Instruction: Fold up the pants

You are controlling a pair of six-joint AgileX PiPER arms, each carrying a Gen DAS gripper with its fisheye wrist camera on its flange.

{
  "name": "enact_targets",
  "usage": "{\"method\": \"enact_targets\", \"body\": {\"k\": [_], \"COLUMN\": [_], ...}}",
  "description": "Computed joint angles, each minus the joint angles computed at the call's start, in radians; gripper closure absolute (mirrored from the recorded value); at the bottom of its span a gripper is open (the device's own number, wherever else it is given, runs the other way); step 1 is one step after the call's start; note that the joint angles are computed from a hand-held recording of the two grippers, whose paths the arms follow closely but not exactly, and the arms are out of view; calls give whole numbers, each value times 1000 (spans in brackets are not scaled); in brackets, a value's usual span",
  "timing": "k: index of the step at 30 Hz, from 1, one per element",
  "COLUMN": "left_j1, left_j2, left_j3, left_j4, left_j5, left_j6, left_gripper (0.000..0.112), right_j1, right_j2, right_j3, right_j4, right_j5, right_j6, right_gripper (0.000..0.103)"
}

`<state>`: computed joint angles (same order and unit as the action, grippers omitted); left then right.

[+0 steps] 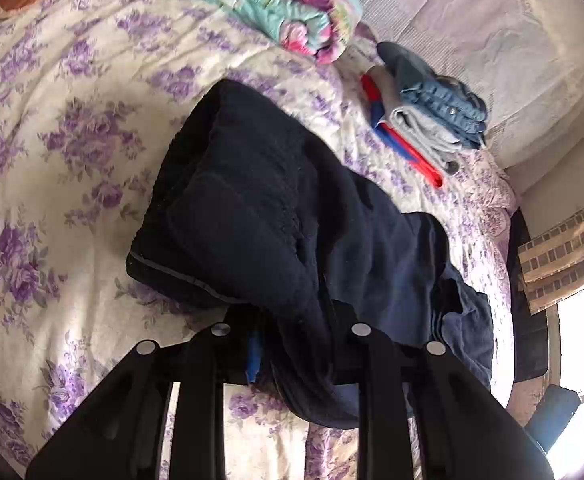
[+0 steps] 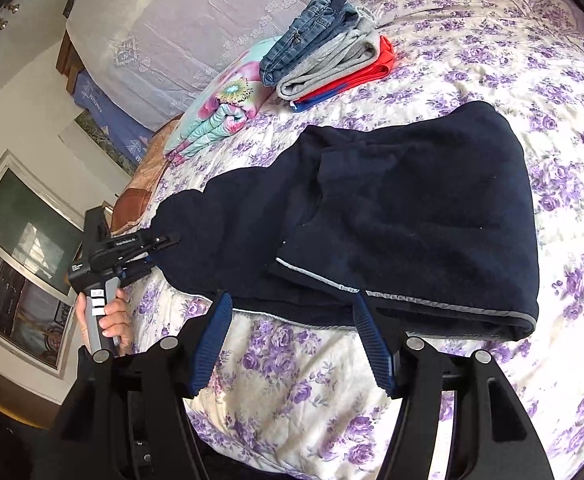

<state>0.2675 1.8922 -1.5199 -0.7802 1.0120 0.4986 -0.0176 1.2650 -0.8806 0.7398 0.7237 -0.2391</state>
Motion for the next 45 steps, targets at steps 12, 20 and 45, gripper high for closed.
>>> {"method": "enact_targets", "body": {"k": [12, 20, 45], "left_j1": [44, 53, -395], "left_j2": [-40, -33, -317], "left_j3": [139, 160, 104], "left_j4": [-169, -202, 98], "left_j5": [-82, -80, -294], "left_j6": [298, 350, 148], "left_gripper": [92, 92, 96], "right_j1": [289, 297, -524], "right_j2": [571, 896, -135], "right_j3": [-722, -1085, 92], "right_j4": [-467, -444, 203], "right_j5": [129, 328, 130], "right_j6": [354, 398, -277], "right_gripper": [102, 102, 98]}}
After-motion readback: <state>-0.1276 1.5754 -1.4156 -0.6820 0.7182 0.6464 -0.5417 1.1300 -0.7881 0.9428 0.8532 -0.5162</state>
